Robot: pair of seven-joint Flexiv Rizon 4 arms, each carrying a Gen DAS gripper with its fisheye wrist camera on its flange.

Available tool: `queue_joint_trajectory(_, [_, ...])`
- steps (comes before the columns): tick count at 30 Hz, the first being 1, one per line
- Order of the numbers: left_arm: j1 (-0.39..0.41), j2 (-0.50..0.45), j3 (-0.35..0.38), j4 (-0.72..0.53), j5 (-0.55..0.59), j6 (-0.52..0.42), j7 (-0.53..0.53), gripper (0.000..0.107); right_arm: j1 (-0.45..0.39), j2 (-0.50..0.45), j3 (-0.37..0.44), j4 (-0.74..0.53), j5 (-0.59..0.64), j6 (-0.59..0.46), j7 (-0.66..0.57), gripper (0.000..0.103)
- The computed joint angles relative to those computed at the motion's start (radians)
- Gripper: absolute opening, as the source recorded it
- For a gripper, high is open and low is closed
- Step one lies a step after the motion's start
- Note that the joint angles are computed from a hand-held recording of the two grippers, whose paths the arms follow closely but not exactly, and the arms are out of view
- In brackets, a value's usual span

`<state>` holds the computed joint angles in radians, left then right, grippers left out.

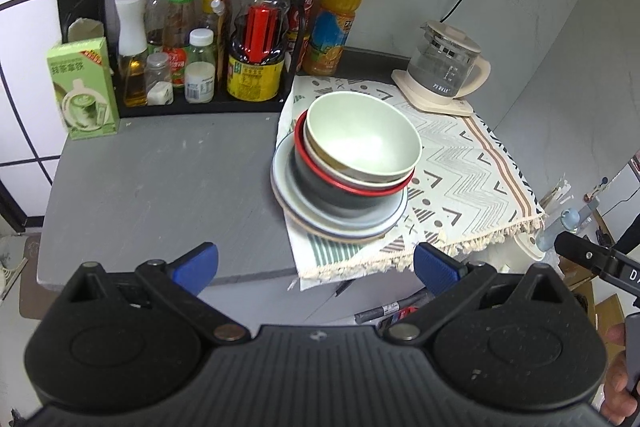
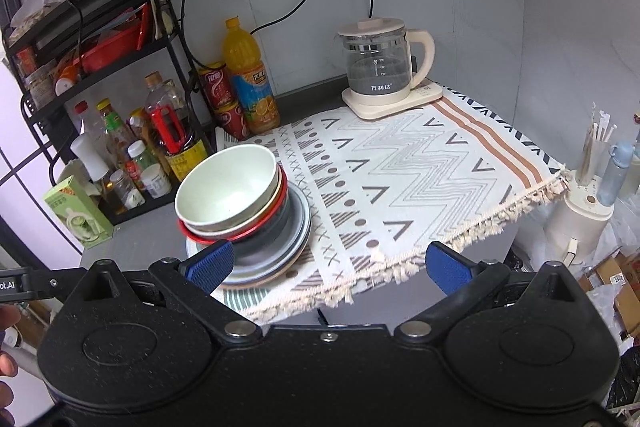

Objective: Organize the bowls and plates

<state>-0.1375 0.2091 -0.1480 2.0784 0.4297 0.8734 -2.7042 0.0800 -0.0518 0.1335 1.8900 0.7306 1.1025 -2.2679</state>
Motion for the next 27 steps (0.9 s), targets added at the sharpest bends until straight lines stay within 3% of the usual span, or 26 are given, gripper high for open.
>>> queue_joint_trajectory(14, [-0.012,0.039,-0.022,0.039,-0.015,-0.016,-0.027,0.103,0.018,0.084,-0.027,0.095,-0.009,-0.021,-0.004,0.103])
queue_joint_trajectory(27, [-0.013,0.057,-0.041,0.033,-0.01,-0.042,-0.033,0.103,0.041,0.116,-0.053,0.103,0.016,-0.037,-0.033,0.103])
